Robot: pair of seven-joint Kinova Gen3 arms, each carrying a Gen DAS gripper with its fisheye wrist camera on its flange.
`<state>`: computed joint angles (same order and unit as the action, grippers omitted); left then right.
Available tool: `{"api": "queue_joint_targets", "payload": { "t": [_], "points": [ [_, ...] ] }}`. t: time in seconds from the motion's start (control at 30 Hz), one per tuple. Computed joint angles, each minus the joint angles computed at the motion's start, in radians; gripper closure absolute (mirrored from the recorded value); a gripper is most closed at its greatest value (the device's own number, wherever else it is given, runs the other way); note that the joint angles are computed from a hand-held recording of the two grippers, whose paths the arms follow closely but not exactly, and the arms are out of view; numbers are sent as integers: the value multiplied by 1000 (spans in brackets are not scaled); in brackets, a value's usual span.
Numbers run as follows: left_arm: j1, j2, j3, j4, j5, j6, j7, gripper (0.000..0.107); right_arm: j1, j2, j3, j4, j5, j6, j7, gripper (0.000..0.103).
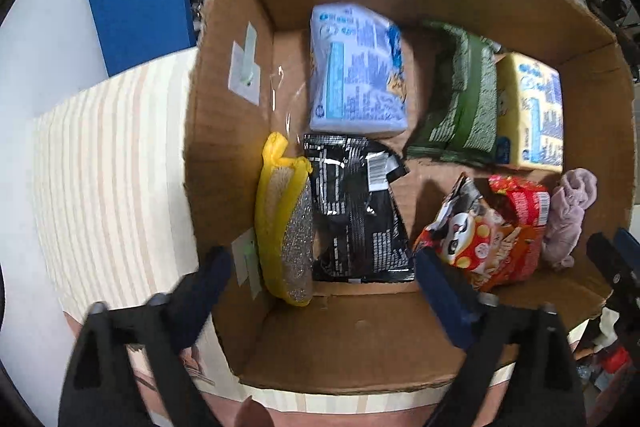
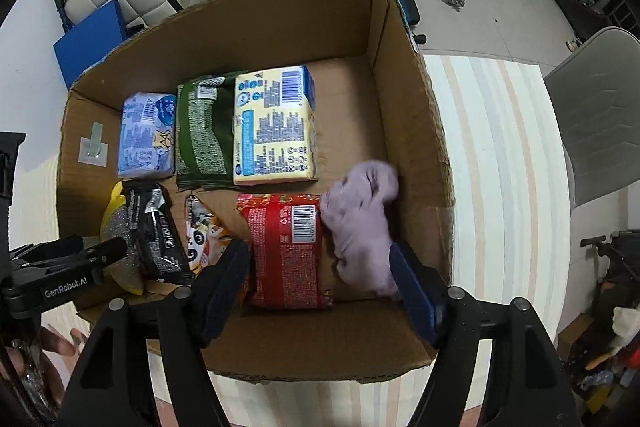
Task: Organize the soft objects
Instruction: 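Drop the plush and sponge into the box gaps and open both tools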
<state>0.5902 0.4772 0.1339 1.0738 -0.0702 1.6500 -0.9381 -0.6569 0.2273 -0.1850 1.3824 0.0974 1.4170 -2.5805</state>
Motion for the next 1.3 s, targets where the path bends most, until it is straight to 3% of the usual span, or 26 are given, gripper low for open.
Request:
{"api": "queue_joint_targets", "payload": {
  "t": [0.07, 0.2, 0.27, 0.57, 0.87, 1.1, 1.3],
  "points": [
    [2, -7, -1, -4, 1, -7, 11, 10, -5, -3, -1, -7, 5, 5, -5, 15],
    [-3, -39, 3, 14, 16, -29, 27, 9, -10, -7, -7, -13, -1, 9, -3, 10],
    [12, -57, 9, 22, 14, -34, 48, 9, -18, -7, -10, -17, 4, 18, -7, 0],
    [73, -144, 34, 83, -26, -82, 143, 9, -69, -33, -29, -7, 52, 53, -38, 0],
    [112, -156, 51, 96, -90, -93, 177, 9, -80, -58, -45, 7, 59, 59, -55, 0],
    [145, -197, 61, 59, -125, -64, 223, 9, -105, -92, -63, -29, 92, 96, -83, 0],
    [221, -257, 92, 0, -213, -4, 295, 9, -162, -144, -106, -95, 173, 179, -156, 0]
  ]
}}
